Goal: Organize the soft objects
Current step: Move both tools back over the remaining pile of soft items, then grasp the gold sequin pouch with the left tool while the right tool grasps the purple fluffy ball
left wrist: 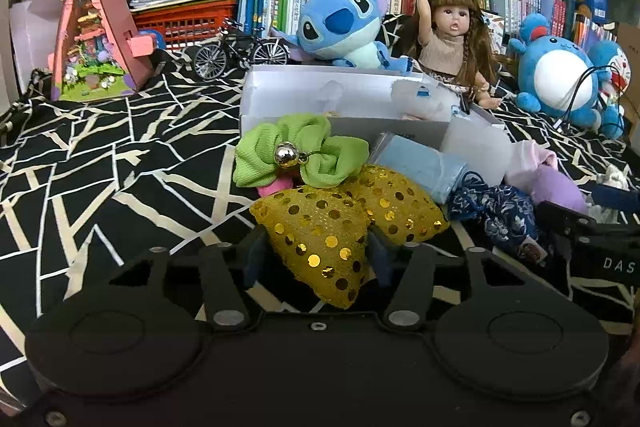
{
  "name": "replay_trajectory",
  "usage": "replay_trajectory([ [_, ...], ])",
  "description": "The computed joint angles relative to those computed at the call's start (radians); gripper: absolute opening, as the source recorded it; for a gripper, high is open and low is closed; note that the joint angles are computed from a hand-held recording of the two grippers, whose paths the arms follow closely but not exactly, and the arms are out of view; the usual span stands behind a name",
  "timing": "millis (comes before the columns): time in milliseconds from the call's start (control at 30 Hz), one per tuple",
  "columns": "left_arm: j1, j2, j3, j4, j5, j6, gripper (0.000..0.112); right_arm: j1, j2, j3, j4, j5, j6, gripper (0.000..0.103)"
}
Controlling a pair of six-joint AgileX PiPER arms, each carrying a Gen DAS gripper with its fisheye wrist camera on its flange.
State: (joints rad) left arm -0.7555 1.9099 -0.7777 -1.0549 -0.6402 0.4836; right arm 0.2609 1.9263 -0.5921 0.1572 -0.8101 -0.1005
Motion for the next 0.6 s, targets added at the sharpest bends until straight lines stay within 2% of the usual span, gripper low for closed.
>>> replay_trajectory([
  [167, -0.031, 0.025, -0.01, -0.044, -0.061, 0.023, 0.072, 0.0, 0.003, -0.019, -0.01, 0.04, -0.001, 0.095],
  [233, -0.03, 0.042, -0.025, -0.056, -0.068, 0.038, 0.072, -0.006, 0.003, -0.024, -0.028, 0.054, 0.016, 0.094],
  [433, -0.001, 0.062, -0.041, -0.007, -0.036, -0.016, 0.071, -0.045, 0.005, -0.062, -0.142, 0.127, 0.102, 0.094],
  [533, 0.008, 0.062, -0.029, 0.052, -0.032, -0.064, 0.058, -0.085, 0.007, -0.095, -0.268, 0.188, 0.22, 0.095],
  [600, 0.004, 0.063, -0.028, 0.057, -0.036, -0.067, 0.057, -0.112, 0.007, -0.119, -0.368, 0.231, 0.31, 0.096],
])
